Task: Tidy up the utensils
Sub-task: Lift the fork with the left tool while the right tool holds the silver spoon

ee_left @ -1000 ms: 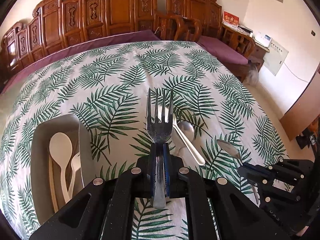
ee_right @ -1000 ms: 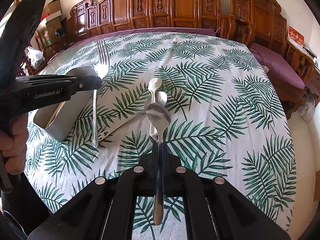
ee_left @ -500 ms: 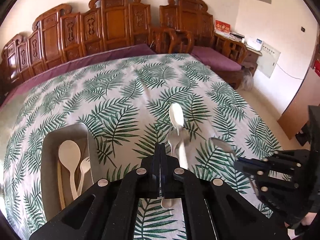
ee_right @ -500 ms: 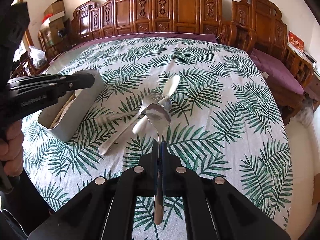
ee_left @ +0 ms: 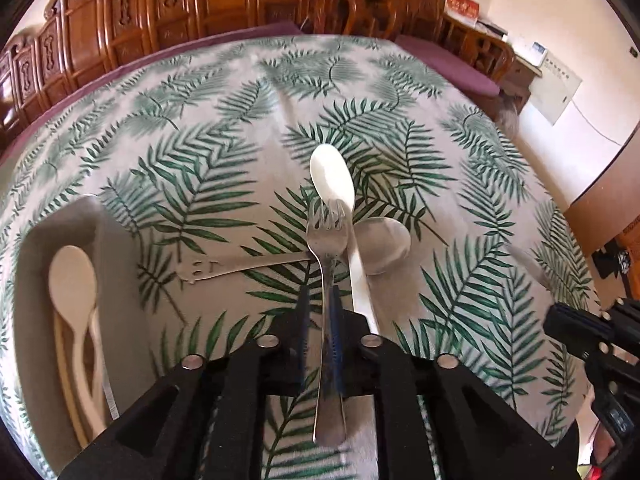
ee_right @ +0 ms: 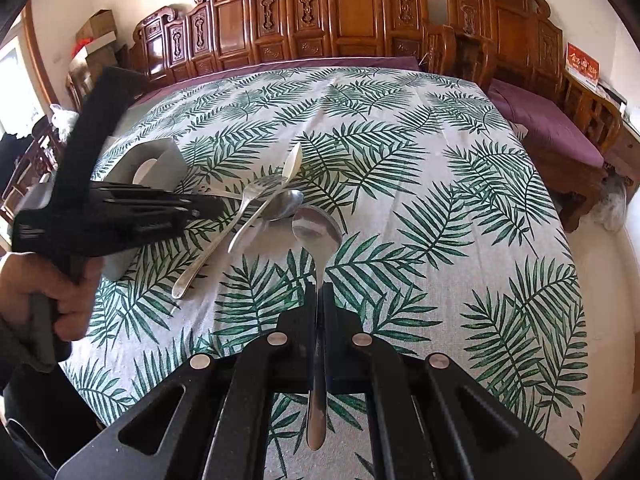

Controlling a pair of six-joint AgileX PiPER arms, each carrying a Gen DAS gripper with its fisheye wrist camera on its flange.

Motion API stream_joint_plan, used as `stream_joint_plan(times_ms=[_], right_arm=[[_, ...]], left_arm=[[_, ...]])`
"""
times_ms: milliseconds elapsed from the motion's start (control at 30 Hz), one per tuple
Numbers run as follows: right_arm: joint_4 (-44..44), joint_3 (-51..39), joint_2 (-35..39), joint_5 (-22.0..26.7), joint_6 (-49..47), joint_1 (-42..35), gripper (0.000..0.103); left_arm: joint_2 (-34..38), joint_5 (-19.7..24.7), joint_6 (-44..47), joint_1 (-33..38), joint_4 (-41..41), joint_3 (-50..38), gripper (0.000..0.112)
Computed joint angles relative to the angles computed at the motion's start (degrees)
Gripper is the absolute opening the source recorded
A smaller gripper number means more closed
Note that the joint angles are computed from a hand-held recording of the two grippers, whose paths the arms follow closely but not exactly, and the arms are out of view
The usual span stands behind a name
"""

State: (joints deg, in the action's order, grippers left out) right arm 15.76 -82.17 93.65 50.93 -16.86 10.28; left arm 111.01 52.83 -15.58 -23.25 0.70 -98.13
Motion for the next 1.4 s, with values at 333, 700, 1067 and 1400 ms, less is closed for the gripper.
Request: stream_joint_plan(times_ms=[333, 700, 1067, 1400], right_arm=[[1.0, 0.0, 0.9, 0.1, -1.4, -0.9, 0.004], [0.1, -1.2, 0.3, -0.5, 1.4, 3.0, 0.004], [-4.8, -6.9, 0.5, 0.7, 8.3, 10.9, 0.004], [-8.5, -13.0, 2.9, 2.1, 12.5, 16.3, 0.004]], left_arm=[[7.8, 3.4, -1.6, -2.0, 4.4, -8.9, 0.011], [-5.0, -1.6, -0.5, -1.7, 4.5, 2.7, 0.008], [-17.3, -4.1, 0.6, 2.3, 2.6, 10.3, 0.007], [-25.3, -4.1, 4.6, 7.6, -1.0, 13.6, 0.007]])
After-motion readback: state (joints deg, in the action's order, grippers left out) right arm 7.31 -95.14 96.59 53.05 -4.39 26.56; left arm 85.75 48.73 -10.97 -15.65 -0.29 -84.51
